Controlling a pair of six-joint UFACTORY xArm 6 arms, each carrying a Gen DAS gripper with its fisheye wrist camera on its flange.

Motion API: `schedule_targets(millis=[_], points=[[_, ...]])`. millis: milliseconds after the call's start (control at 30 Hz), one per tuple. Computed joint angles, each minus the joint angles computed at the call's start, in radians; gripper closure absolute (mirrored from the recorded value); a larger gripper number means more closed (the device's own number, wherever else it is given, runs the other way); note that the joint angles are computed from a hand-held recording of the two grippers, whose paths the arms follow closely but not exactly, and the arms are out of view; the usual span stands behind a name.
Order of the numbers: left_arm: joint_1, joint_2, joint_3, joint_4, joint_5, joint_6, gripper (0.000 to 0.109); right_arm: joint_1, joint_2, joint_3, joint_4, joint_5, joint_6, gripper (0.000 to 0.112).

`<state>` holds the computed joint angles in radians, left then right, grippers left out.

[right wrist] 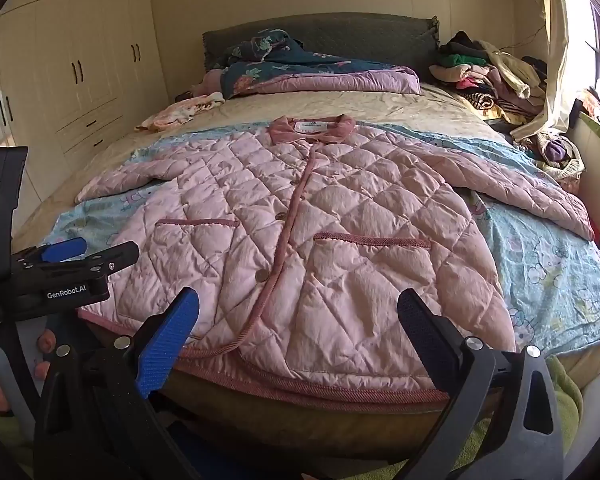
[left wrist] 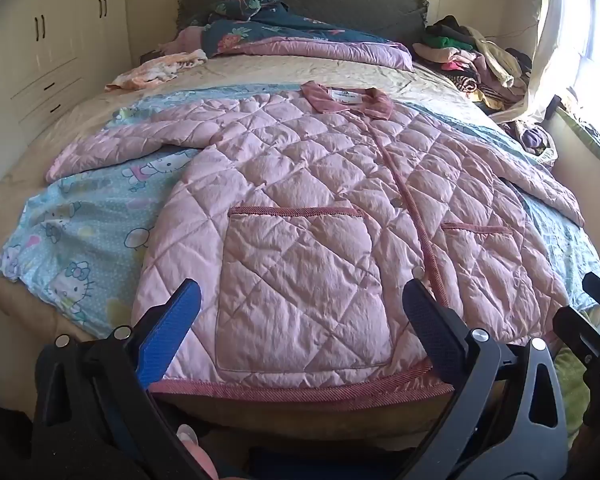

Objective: Fold large clothes

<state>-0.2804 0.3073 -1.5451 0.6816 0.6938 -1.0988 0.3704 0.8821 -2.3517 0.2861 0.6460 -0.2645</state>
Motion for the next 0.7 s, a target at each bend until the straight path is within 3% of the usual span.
schedule_targets(millis=[400, 500, 700], points=[[0.001, -0.001, 0.003, -0.015, -0.009, 0.008, 0.014, -0.002, 0.019, -0.035, -0.006, 0.009, 0.035, 0.013], [0.002, -0.002, 0.005, -0.018, -0.013, 0.006, 0.014, -0.001, -0.021, 0.037, -0.002, -0.030, 0.037, 0.013], [0.003, -0.004, 0.007, -0.017, -0.016, 0.007, 0.014, 0.000, -0.024, 0.040, -0.016, -0.031, 0.047, 0.013]])
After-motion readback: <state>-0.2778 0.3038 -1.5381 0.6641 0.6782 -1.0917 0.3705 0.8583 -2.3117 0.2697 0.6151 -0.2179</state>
